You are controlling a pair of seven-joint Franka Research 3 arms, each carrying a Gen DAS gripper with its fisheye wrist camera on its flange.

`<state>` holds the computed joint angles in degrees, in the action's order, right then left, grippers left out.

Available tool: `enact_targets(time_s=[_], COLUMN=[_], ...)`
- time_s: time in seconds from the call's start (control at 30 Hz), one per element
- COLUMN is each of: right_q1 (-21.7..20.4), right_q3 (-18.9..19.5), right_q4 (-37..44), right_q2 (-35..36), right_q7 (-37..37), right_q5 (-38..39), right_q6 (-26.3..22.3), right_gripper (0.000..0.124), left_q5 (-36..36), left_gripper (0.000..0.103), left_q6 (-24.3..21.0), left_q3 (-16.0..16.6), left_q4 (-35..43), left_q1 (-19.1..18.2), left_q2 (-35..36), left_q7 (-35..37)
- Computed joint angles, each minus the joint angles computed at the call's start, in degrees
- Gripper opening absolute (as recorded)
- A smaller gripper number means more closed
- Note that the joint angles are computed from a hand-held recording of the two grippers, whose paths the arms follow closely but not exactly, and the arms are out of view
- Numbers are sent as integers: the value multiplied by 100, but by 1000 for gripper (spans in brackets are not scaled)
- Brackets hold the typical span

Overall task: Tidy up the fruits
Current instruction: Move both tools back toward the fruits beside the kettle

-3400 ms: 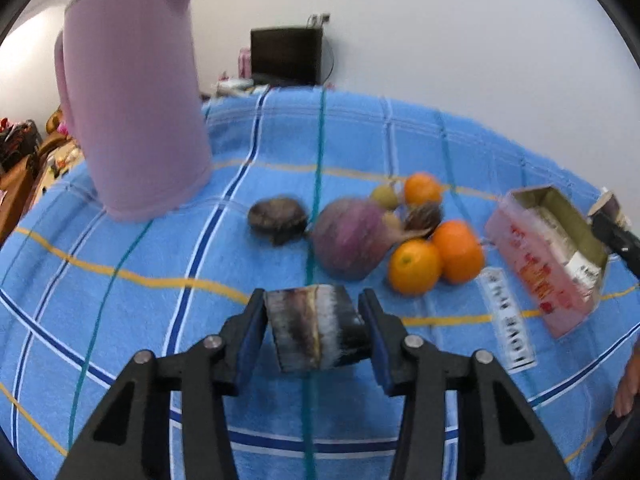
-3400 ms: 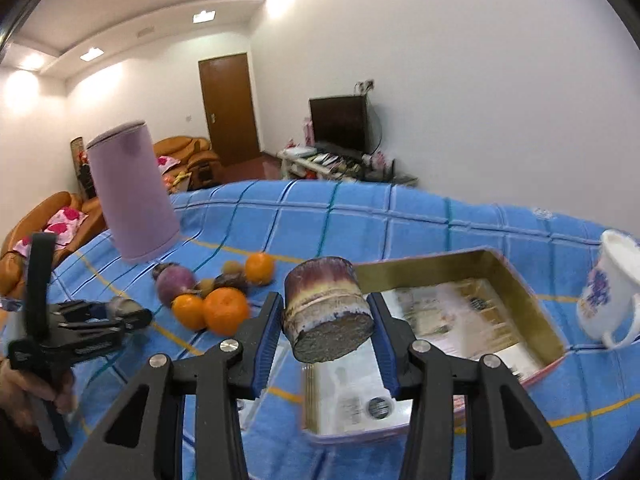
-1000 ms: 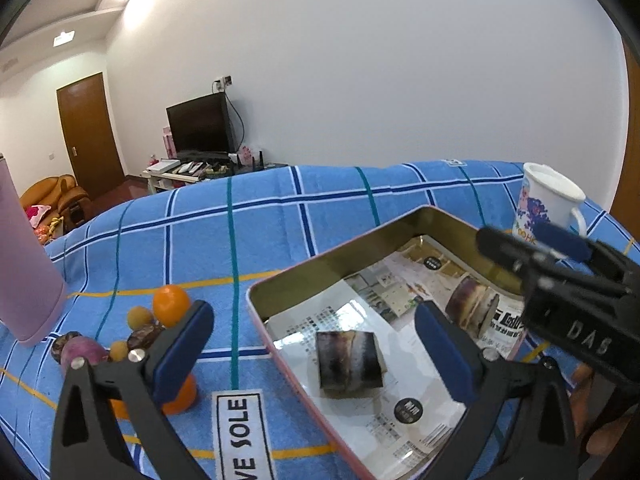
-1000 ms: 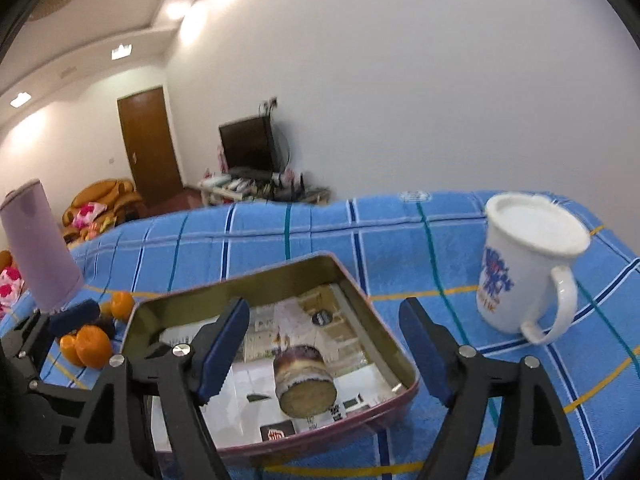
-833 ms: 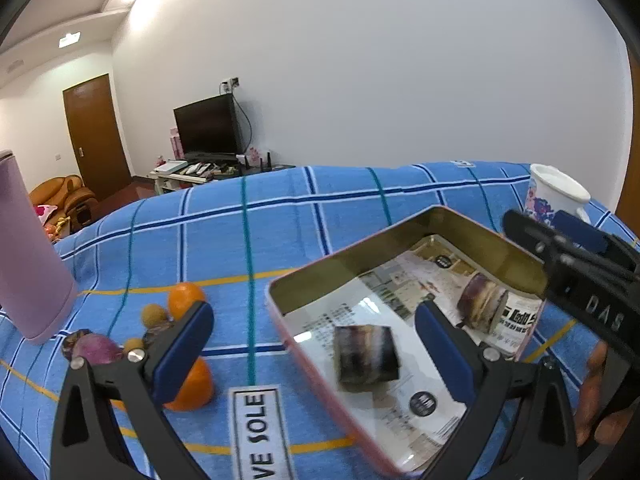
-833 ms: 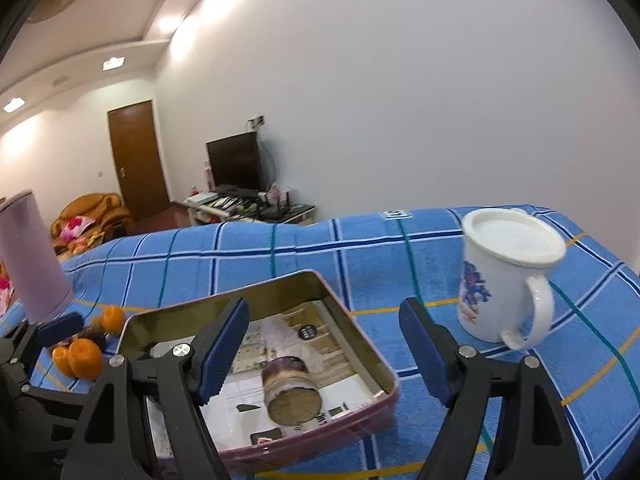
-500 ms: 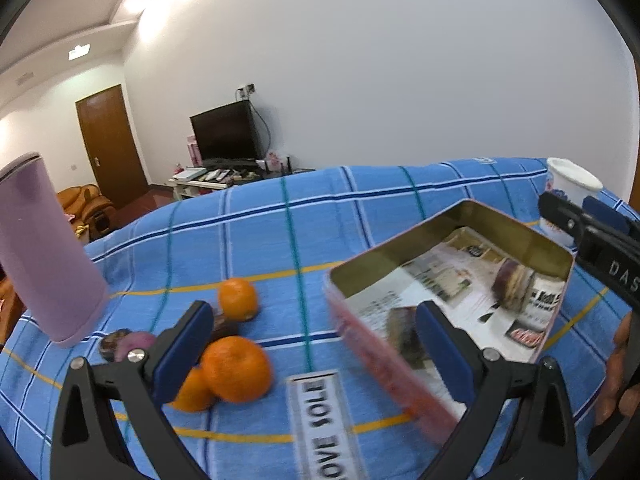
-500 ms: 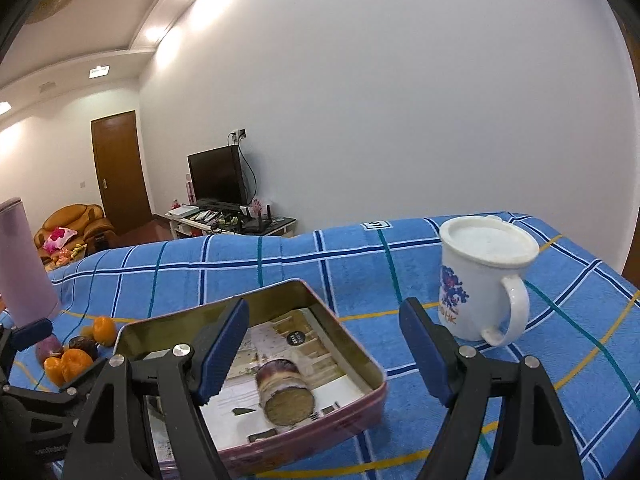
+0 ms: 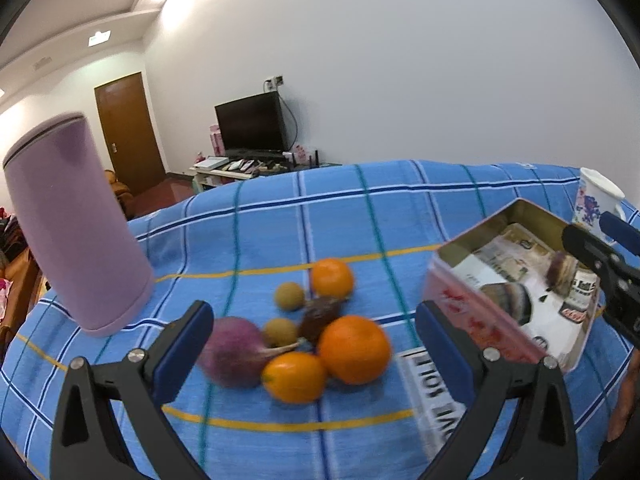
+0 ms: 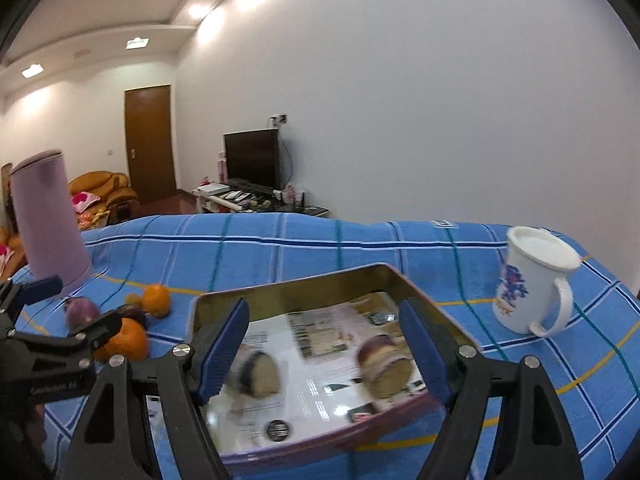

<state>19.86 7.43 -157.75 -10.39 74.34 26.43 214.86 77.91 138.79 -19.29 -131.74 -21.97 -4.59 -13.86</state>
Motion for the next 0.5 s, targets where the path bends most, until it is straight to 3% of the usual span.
enact_targets(time_s=[0.17,0.33,0.43,0.5], right_q1=[178,304,395,481], right_q3=[111,474,602,535], right_q4=[75,243,456,655], right_q2=[16,104,166,201], right_q7=[78,-521,-871,-840], right_q5=[-138,267,504,444], right_q6=[-262,-498,-914,-1494], right_gripper=[78,77,57,52], left_q5=[-76,-184,-498,-716], left_gripper=[103,103,103,103], left_q6=[315,641,593,566], left_q3=[132,222,244,258], left_q4=[-422,-881,-1068,-1160], left_q1=[198,525,714,822], left_q2=[-390,-804,-947,-1029], left_q7=[21,1,41,10])
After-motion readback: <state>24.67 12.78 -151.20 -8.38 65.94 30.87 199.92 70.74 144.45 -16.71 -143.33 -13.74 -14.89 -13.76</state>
